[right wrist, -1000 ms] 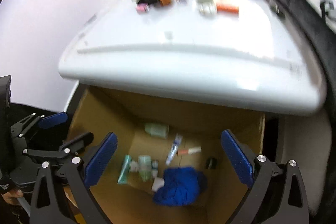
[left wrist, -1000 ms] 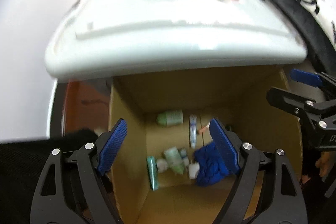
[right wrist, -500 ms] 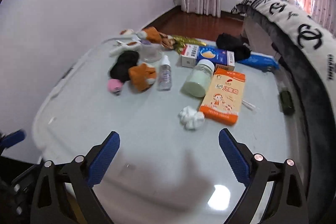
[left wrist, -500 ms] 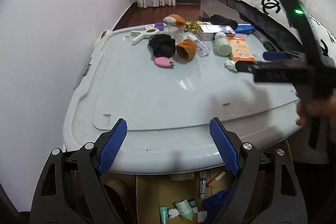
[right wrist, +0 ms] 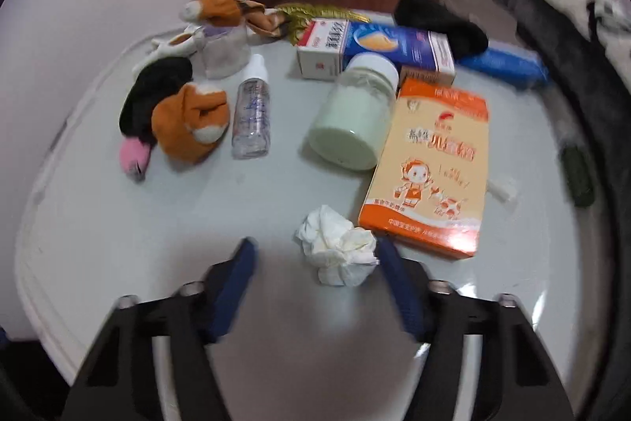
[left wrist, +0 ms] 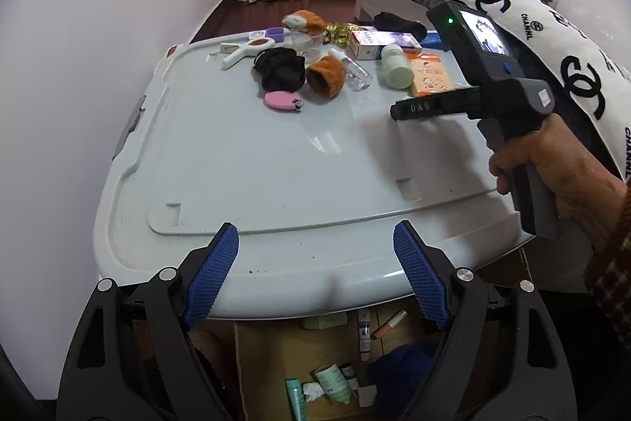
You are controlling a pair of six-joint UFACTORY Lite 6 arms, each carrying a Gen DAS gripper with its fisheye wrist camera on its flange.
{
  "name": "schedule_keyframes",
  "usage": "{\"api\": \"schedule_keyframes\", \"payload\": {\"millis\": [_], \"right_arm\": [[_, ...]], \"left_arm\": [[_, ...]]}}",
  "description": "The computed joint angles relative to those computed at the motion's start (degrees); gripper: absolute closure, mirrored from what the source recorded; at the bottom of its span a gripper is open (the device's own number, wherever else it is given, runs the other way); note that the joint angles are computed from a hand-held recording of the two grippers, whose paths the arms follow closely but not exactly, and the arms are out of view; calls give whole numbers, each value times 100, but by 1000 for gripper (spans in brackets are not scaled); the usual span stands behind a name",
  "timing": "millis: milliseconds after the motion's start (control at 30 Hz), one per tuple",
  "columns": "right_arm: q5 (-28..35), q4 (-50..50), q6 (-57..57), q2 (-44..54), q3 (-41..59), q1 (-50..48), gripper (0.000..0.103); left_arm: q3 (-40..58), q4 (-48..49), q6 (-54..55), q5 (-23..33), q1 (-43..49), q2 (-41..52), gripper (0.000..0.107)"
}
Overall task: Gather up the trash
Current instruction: 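Grasp another crumpled white tissue on the table with the right tool, then grasp the orange plush sock with the left tool while the right tool holds the tissue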
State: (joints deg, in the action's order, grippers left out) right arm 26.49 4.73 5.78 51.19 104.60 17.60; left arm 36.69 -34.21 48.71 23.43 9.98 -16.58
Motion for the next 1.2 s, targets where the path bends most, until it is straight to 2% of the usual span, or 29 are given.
{"api": "schedule_keyframes", "payload": {"millis": [33, 100, 167, 300, 433, 533, 600, 633, 700, 733, 767, 800, 933, 1033, 1100, 1200], "right_arm": [[44, 312, -249, 46, 80, -52, 81], [97, 217, -209, 96, 157, -67, 80], [101, -471, 421, 62, 140, 82, 81], [-102, -116, 165, -260, -336, 55, 81], [-288, -211, 138, -1078, -1138, 208, 81], [-394, -10, -100, -2180, -2058, 304, 81], [-403, -112, -121, -3105, -2711, 392, 80], [-386, -98, -176, -3374, -2882, 405, 80], [-483, 51, -346, -4130, -3444, 395, 80], [-484, 262, -547, -4294, -3570, 351, 80], [-533, 583, -844, -4486, -3754, 261, 80], [-561, 965, -1211, -4601, -3893, 162, 79], [-635, 1541, -1899, -4706, -4147, -116, 79], [-612, 2072, -2460, -4778, -4284, -325, 79], [-500, 2449, -2892, -4818, -4332, -466, 78], [-431, 2692, -3189, -4916, -4403, -561, 78]], "left_arm": [[-2, 6, 1, 7, 4, -8, 28], [5, -11, 22, 46, 34, -15, 28], [65, -58, 57, 70, 57, 70, 28], [87, 18, -36, -51, 77, 134, 28], [84, 231, -245, -298, 3, 215, 28], [171, -519, 438, -327, 71, 299, 28], [449, -1407, 1147, -171, 98, 523, 28], [725, -1784, 1422, 48, 81, 753, 29], [1395, -2354, 1834, 430, -28, 1383, 39], [1884, -2518, 1935, 507, -180, 1840, 41], [2353, -2442, 1828, 456, -347, 2277, 44], [2953, -2398, 1773, 332, -537, 2876, 52], [4929, -2089, 1514, 861, -612, 4724, 54], [6258, -1633, 1390, 1294, -697, 5902, 62], [7009, -1333, 1285, 1592, -744, 6484, 72], [7723, -848, 1099, 1445, -879, 7014, 72]]}}
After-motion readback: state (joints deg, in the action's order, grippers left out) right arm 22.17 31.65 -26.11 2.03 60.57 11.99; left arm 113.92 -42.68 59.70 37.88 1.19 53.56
